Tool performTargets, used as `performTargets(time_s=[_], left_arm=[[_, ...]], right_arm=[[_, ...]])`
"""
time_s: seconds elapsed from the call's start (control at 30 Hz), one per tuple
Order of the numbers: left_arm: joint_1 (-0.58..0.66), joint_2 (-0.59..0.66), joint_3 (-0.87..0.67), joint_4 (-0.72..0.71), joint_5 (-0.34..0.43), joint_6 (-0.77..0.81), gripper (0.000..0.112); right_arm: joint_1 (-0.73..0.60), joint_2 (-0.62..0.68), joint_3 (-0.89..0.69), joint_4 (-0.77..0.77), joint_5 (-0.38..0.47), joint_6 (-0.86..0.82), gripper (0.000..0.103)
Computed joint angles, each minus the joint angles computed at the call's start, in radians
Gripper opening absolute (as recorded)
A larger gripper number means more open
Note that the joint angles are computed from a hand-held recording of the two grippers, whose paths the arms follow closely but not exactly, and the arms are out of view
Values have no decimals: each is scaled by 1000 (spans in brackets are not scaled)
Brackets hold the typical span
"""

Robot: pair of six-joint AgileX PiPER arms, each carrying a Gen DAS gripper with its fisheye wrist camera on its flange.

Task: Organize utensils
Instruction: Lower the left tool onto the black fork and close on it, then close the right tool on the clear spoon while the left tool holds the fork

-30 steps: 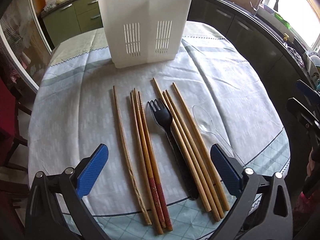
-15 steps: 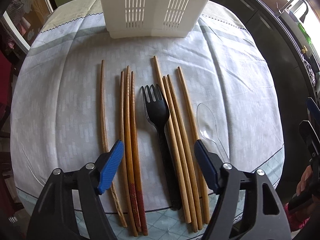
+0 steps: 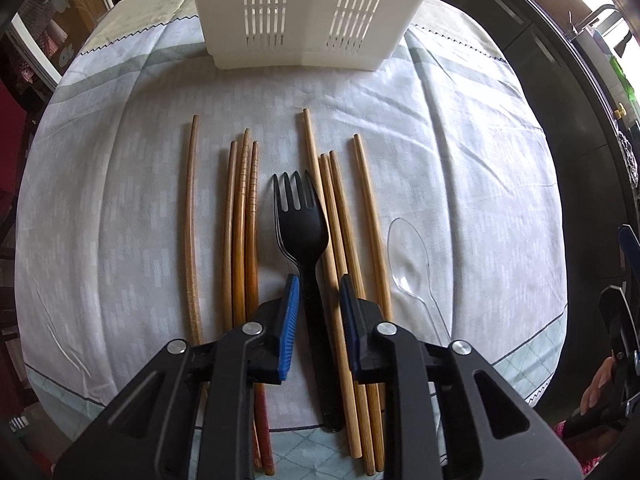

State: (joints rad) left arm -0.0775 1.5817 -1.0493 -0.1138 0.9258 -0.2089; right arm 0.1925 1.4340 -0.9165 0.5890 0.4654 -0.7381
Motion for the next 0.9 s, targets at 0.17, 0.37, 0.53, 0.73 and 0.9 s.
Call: performTargets(time_s=[0.17,0.37,0.53,0.73,0.9], left_arm=[[40,20,-20,-23,4,49,16],[117,33,-28,-73,32,150,9],[127,46,-27,-89,27,188,9],[80,77,-50,-49,22,152,10],[71,100,-75,-19,23,146,10]], right_arm=[[28,6,-13,-27,41,-12,98],[97,49,-70,-82,120,12,95],[167,134,-166,-182,193,95,91],[223,214,-281,-310,288,201,87],[285,256,-321,-417,342,268,75]])
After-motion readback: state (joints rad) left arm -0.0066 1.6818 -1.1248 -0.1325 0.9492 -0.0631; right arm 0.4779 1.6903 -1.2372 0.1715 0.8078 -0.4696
